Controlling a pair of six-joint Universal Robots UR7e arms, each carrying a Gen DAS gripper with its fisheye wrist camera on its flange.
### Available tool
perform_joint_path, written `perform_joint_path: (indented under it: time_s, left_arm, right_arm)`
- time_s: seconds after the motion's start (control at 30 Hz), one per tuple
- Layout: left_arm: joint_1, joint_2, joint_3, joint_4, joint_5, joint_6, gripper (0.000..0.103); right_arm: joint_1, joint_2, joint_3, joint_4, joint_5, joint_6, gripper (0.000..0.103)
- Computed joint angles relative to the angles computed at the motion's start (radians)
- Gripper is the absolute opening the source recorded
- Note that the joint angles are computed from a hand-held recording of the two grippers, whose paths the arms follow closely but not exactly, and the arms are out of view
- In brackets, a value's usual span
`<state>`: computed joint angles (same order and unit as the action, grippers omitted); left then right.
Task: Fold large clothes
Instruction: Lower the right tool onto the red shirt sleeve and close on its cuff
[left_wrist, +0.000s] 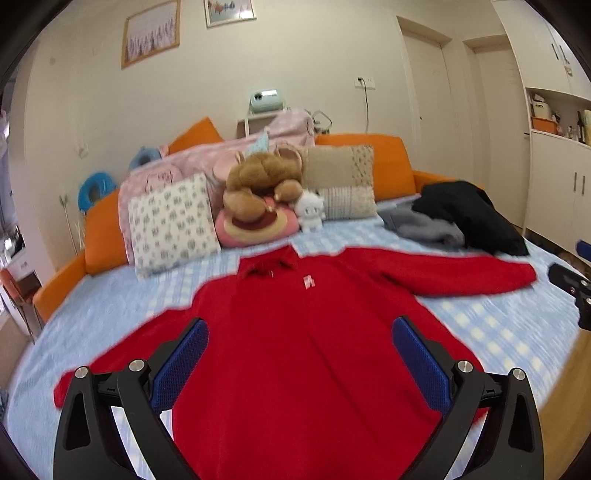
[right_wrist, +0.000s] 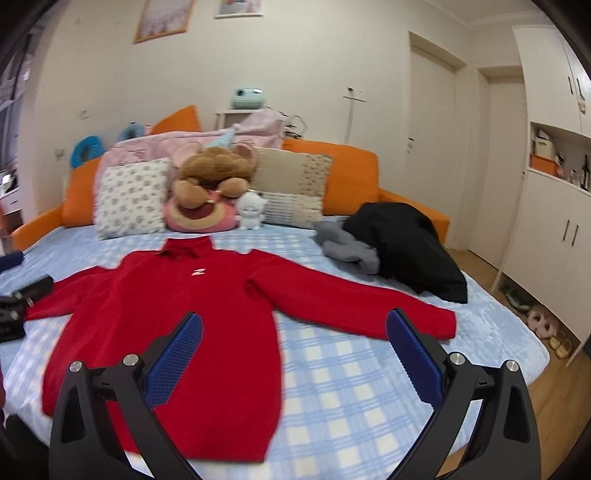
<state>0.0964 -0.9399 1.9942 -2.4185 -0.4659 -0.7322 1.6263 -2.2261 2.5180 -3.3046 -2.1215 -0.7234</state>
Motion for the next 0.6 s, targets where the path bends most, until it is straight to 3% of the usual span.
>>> perform_joint_path:
  time_s: [0.13,0.23,0.43,0.6]
  left_arm:
    - [0.092,0.101,-0.129,-0.138,-0.067,0.174,0.101]
    - [0.154,0.178,-0.237,-0.144,-0.109,0.257,0.101]
    - [0.271,0.341,-0.483,-0.053,-0.193,0.368,0.101]
    - [0.346,0.452,-0.647,-0.003,-0.236,0.399,0.101]
  right_arm:
    - [-0.206,-0.012,-0.084,0.094,0.17,0.032,0.098]
    - [-0.358,-0.005,-0.16,0.163,0.273,0.078,0.098]
    - [-0.589,0.077,-0.315,0.222,0.362,0.114,0.098]
    - [-0.685,0.161,-0.413,0.226,0.375,0.134,0.098]
